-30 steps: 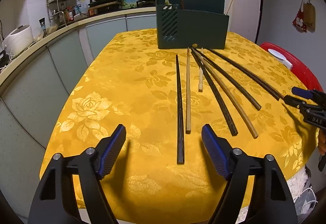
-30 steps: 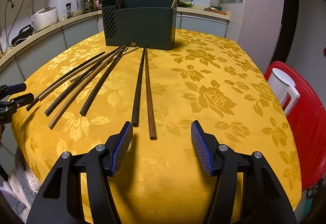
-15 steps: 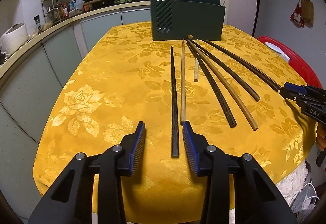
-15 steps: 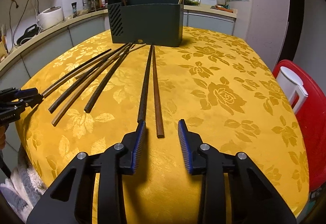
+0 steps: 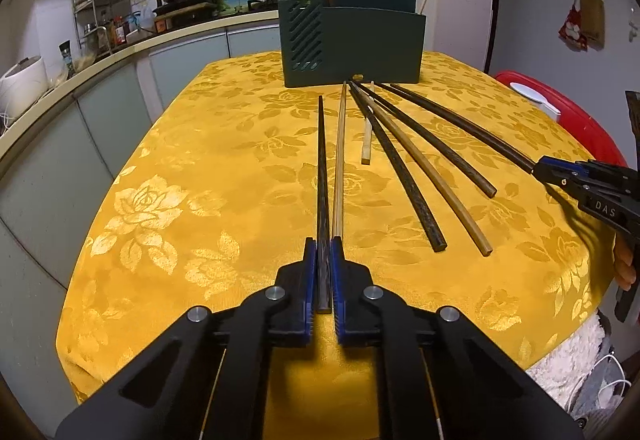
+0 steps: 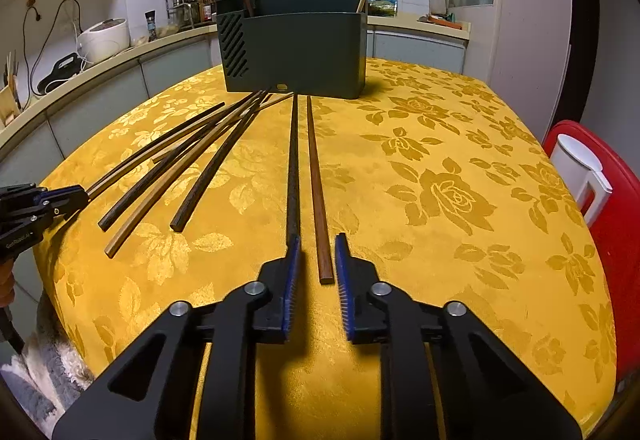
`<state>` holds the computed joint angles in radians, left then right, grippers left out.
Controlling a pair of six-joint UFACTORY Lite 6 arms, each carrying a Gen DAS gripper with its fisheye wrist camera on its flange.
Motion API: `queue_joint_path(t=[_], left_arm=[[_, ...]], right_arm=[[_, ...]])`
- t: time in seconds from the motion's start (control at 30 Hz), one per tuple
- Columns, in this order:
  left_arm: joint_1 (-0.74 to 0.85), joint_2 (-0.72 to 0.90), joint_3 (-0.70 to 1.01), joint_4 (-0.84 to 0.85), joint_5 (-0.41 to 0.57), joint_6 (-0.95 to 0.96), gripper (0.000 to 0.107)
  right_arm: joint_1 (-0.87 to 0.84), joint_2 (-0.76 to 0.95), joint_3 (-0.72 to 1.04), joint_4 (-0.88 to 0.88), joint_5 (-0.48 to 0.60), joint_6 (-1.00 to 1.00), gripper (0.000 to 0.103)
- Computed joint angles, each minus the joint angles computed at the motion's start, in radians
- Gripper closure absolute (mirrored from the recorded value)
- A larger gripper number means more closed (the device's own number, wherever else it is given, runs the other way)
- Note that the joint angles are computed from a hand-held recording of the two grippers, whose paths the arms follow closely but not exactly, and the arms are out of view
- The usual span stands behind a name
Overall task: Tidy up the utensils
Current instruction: 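Close the left tool on a black chopstick while the right closes on a brown chopstick, then lift both chopsticks and carry them up toward the green holder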
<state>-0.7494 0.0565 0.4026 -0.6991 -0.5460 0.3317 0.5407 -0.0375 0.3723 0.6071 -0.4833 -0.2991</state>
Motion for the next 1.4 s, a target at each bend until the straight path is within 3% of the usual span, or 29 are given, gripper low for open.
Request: queue_joint_path(t=[0.2, 0.43, 0.63, 0.9, 1.07, 1.4], left_arm=[[0.026, -0.017, -0.001, 0.045, 0.027, -0.025, 0.100], [0.038, -0.110, -0.027, 0.038, 0.047, 0.007, 0.100], [0.073, -0.279, -0.043, -0.044, 0.109, 0.122, 0.100], [0.043, -0.448, 0.026, -0.332, 0.138, 0.474, 0.100], [0.019, -0.453, 0.124, -0.436, 0.119, 0.636, 0.100], [0.115, -0.365, 0.335, -0.420, 0.225, 0.670, 0.100]], right_arm=[[-0.053, -0.024, 0.010, -0.081, 0.071, 0.075, 0.095], [-0.041, -0.119, -0.011, 0.044, 0.117, -0.044, 0.095], [-0.004, -0.323, -0.042, 0.309, 0.141, -0.309, 0.095], [0.043, -0.524, 0.017, 0.683, 0.137, -0.728, 0.095], [0.059, -0.541, 0.096, 0.774, 0.128, -0.863, 0.095], [-0.012, -0.432, 0.278, 0.775, 0.196, -0.924, 0.095]])
